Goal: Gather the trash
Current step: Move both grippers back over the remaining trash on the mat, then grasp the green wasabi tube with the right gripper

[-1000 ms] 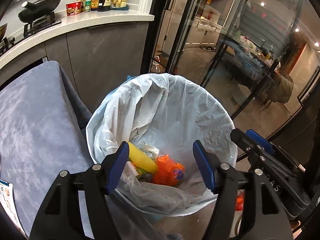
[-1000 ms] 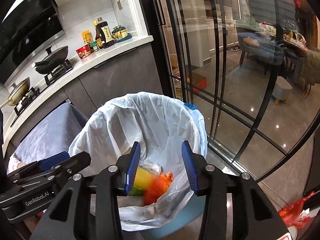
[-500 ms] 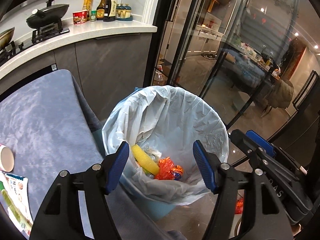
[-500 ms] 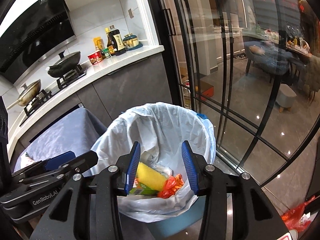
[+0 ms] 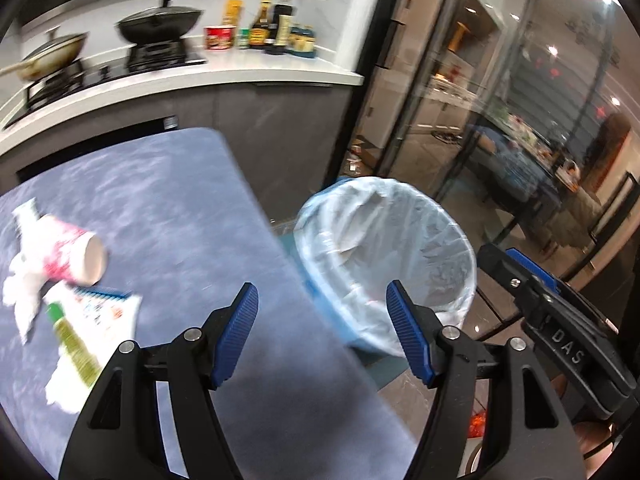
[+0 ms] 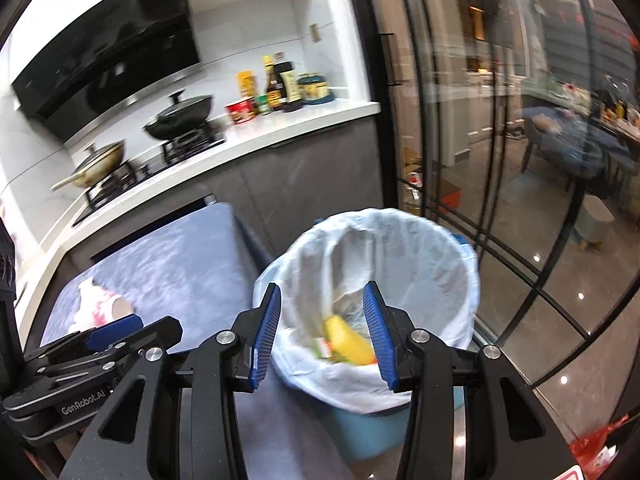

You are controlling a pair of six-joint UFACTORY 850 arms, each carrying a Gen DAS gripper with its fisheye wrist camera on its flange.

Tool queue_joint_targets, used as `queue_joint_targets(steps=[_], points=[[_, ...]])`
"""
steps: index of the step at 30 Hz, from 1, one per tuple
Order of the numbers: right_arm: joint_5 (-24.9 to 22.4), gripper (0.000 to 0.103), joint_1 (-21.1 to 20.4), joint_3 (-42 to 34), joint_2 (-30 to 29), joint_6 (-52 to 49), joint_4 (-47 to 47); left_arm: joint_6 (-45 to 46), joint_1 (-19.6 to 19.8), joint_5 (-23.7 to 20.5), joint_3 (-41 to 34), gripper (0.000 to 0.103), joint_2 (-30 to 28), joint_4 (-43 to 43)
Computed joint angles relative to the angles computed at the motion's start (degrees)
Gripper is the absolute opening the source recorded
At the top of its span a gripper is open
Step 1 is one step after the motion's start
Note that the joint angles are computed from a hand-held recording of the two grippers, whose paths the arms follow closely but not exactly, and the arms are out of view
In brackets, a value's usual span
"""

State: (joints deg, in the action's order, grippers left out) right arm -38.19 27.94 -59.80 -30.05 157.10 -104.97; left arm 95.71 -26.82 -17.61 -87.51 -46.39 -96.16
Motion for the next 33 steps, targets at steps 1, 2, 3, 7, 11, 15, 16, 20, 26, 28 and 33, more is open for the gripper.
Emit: queue_joint_targets(steps=[1,2,3,7,11,15,16,20,26,28,33], points=[[0.23,0.042,0.68,-0.92,-0.47,-1.16,0.47,1.18,0.72,0.31,1.18,0.063,0.68,-1.45],[0.4,0.042,1.33,-1.78,-0.98,-2.19,0.77,2.09,1.21,0.63,2.13,0.064,1.31,-2.6],[0.56,0.042,1.82,-2.44,-1.34,-3.07,1.18,4.16,2.0,1.03,3.51,0.064,2.11,-5.07],[2.78,0.042,4.0,-6.39,-3.64,-5.55,1.46,10.96,4.88,2.31,7.63,0.064,4.5,-12.32],[5.45,0.042,5.83,-10.92,-6.6,-8.97,2.25,21.93,8.0,3.82,12.07,0.065,6.92,-23.1],[8.7,0.042,7.52,-16.58,-10.47,-13.65,3.82,29.89,11.17,3.88,15.54,0.069,8.44,-31.67],[9.18,0.042,7.86,-17.63,-11.17,-14.65,4.2,31.87,11.98,4.17,16.25,0.07,8.67,-34.12],[11.5,0.042,9.12,-23.47,-15.08,-21.02,7.87,30.3,14.99,3.94,17.85,0.07,8.94,-33.98],[14.5,0.042,10.09,-32.66,-21.26,-33.28,16.42,30.73,18.13,4.38,19.11,0.07,8.96,-35.64],[15.16,0.042,10.29,-35.68,-23.42,-37.77,19.79,31.3,18.9,4.51,19.2,0.07,8.74,-36.35],[16.23,0.042,10.06,-43.81,-29.01,-51.37,30.59,29.26,20.32,4.84,18.89,0.07,7.85,-34.18]])
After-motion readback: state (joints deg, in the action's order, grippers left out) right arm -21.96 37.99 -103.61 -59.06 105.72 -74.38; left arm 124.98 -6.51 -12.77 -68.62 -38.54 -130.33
